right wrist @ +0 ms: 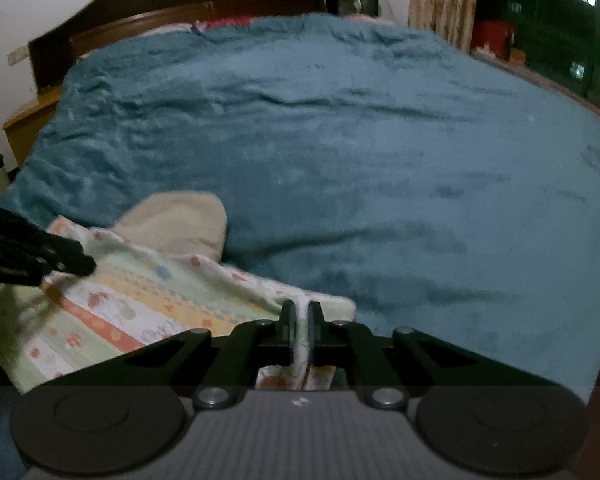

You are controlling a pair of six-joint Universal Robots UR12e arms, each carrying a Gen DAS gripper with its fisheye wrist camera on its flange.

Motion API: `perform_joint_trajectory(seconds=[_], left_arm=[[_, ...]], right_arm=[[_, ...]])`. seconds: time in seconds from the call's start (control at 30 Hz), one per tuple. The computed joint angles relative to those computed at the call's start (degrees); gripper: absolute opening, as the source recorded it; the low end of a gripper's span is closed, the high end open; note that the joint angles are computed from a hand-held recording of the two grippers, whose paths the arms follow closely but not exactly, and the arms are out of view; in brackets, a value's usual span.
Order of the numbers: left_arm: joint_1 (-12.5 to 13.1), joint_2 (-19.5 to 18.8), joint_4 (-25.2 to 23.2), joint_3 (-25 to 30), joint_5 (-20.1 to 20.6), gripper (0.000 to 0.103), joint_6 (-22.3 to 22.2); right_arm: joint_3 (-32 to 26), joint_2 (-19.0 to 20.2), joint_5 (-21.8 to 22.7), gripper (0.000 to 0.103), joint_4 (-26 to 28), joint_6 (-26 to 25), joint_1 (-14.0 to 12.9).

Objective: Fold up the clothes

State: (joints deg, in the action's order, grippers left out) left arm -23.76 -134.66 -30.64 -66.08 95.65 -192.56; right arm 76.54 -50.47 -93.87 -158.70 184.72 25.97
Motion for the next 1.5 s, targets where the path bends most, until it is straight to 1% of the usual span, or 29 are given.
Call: perform_joint_trajectory(seconds=[0.1,0.13,0.27,0.3,0.33,0.4,0.5,0.6,0.7,0.8,0.87,0.9,0.93,1.07,1.1,1.23,1.43,1.5], left_arm=[[-0.1,0.3,0.5,-0.2,0.2,0.031,0.6],[-0.1,0.5,1.2,-0.4,0.0,0.031,0.8],[-0.2,0.4,3.6,0.0,-1.1,0.031,1.2],[-0.2,0.3,4.0,0.3,-1.7,0.031,1.4],[-0.3,0.1,4.3,0.6,-2.4,0.031,1.7],[-0.3,-0.4,4.2,1.5,-3.2,0.031,2.4],[-0.4,-1.5,2.6,3.3,-3.2,0.031,3.2],[-0.1,-2.6,0.8,4.8,-3.3,0.031,2.0],[0.0,-3.1,-0.3,5.3,-1.6,0.031,0.7],[0.4,-2.4,0.3,4.2,-2.2,0.031,-1.5],[0.2,-1.6,1.6,3.0,-2.0,0.032,-0.8],[0.1,-1.1,2.2,2.3,-2.0,0.032,-0.4],[0.0,-0.8,2.8,1.7,-2.0,0.033,0.0],[-0.6,0.7,4.1,-0.7,-1.4,0.04,1.3],[-0.8,1.1,4.3,-1.4,-1.4,0.042,1.4],[-1.2,2.3,4.1,-3.6,-1.0,0.042,1.6],[-1.9,3.9,5.2,-6.6,0.0,0.046,1.4],[-2.1,4.3,5.4,-7.4,0.6,0.049,1.3]], right_arm=[[0.1,0.0,0.0,0.009,-0.2,0.7,-0.1],[0.3,-0.2,0.1,0.011,-0.7,1.0,-0.1],[0.9,-0.8,-0.1,0.012,-4.4,0.3,0.0],[0.9,-0.9,0.4,0.012,-5.0,-0.2,0.0],[0.5,-0.8,2.4,0.012,-5.0,-0.7,-0.1],[-0.6,-0.3,6.2,0.012,-3.8,-1.7,-0.2],[-2.9,1.1,10.3,0.012,-1.0,-3.4,-0.2],[-5.1,2.7,11.1,0.012,1.1,-4.0,0.1],[-6.9,3.8,11.0,0.012,3.6,-4.0,0.2],[-7.5,4.1,10.6,0.012,4.5,-4.2,0.3],[-7.0,3.5,11.3,0.013,3.8,-5.0,0.4],[-6.7,3.2,11.9,0.016,3.5,-5.5,0.4],[-6.4,2.9,12.9,0.017,3.4,-5.9,0.4],[-6.2,2.2,17.3,0.017,5.3,-8.6,0.5],[-6.1,2.1,17.7,0.017,5.9,-9.6,0.7],[-5.9,1.8,18.5,0.017,8.5,-12.0,1.5],[-3.2,-0.1,20.1,0.018,9.7,-14.8,2.2],[-2.4,-0.7,20.6,0.018,10.0,-15.6,2.5]])
